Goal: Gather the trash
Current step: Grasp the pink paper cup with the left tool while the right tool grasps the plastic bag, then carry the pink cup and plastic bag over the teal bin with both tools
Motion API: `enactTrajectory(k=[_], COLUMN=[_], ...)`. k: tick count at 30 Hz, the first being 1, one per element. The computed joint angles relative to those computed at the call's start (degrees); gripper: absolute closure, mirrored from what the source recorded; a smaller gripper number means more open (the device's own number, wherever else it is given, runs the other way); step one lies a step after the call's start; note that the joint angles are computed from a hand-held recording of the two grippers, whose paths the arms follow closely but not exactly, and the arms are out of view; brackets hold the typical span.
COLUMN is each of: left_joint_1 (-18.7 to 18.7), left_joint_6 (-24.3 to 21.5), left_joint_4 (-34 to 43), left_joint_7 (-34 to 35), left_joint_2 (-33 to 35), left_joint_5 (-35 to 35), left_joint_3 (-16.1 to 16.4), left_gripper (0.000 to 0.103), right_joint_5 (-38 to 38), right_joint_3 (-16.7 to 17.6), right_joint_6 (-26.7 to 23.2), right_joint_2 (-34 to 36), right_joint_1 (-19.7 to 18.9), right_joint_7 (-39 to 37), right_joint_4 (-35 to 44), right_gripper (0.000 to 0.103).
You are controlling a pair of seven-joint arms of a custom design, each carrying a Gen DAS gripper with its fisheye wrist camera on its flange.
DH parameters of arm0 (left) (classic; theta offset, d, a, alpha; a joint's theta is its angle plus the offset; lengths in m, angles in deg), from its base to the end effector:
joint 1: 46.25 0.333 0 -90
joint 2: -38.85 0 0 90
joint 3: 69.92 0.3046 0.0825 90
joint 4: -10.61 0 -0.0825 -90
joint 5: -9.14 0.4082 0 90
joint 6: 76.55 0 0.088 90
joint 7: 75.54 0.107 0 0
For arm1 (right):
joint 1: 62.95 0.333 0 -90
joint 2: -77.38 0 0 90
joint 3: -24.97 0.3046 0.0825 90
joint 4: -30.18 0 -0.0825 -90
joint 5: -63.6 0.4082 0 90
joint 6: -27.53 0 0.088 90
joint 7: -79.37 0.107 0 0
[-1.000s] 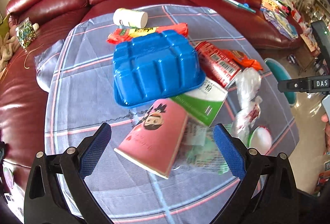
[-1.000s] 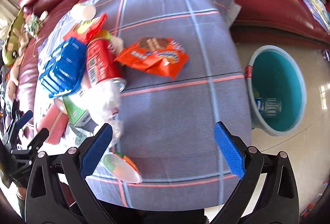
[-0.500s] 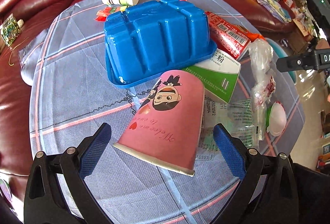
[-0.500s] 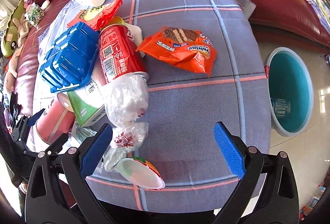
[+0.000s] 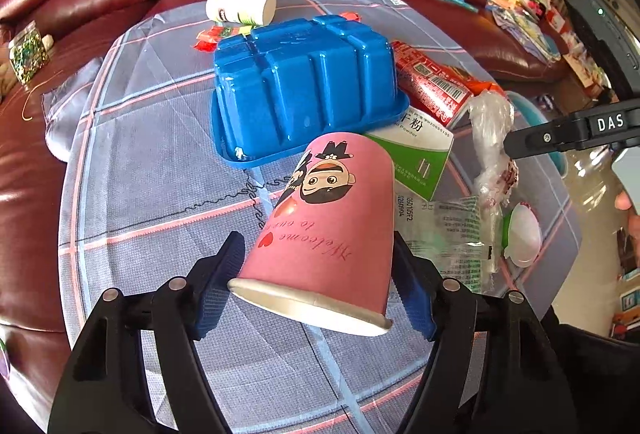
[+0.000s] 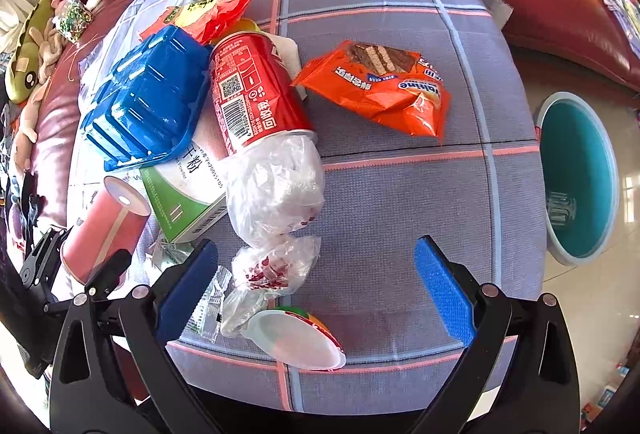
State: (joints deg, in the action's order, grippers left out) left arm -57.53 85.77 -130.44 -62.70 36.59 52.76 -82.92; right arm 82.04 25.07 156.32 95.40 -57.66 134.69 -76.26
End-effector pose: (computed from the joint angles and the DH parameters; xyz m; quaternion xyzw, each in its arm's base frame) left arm 0.4542 -0.2435 0.3147 -0.7577 0.5966 -0.2050 0.1669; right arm 0.6489 0.0701 0.3353 -0.8538 0.5030 0.0330 0.1300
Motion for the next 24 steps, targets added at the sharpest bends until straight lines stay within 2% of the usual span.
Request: enactTrajectory(k=[8,13,14,16,17,18,24], left_joint_1=[1.0,1.2,1.3,1.3,1.3,1.3,1.1], left_joint_6=[1.2,1.3,1.3,1.1,1.2,1.2,-0.3], left_joint_4=[-2.5,-2.3,-2.2,-2.0,-2.0,-2.0,-0.9], left_joint_7=[-4.7,-5.1,-5.3,-6.2,-6.6,-6.8,-7.7], left_joint_2=[-2.8,-2.8,-2.7,-2.9,-3.1,-3.3,-4.1], left_joint_5=[0.8,0.5,0.7,1.5,1.7,1.8,3.1], left_joint_3=[-0.5,-1.0,-1.0,-1.2,-1.2,-1.3,-1.9], left_gripper=[0.030,0.030,0.030,0.030,0.030,0.030,0.030], right_joint_5=[1.5,4.2,4.7,5.6,5.6,5.3,8.9], right_joint_3=[0.3,0.7,0.8,1.2,1.4,1.4,1.8], right_joint_6=[-0.9,-0.5,0.5,0.7,1.2,1.3,3.9], right_joint_2=[-1.1,-0.7,-0.7,-0.5,-0.5,-0.4,-2.1], right_joint_1=[-0.1,-0.5,-0.5,-0.4,-0.1,0.2,-0.4], right_joint_7=[-1.3,-2.0,-2.5,-3.6,-4.1,-4.1,-7.2], right_joint_4=[-2.3,-2.6,-2.9,-2.8,-2.9,-2.8,-4.0], right_gripper=[0.009,0.009,0.012,0.030,0.052,0.068,0.070])
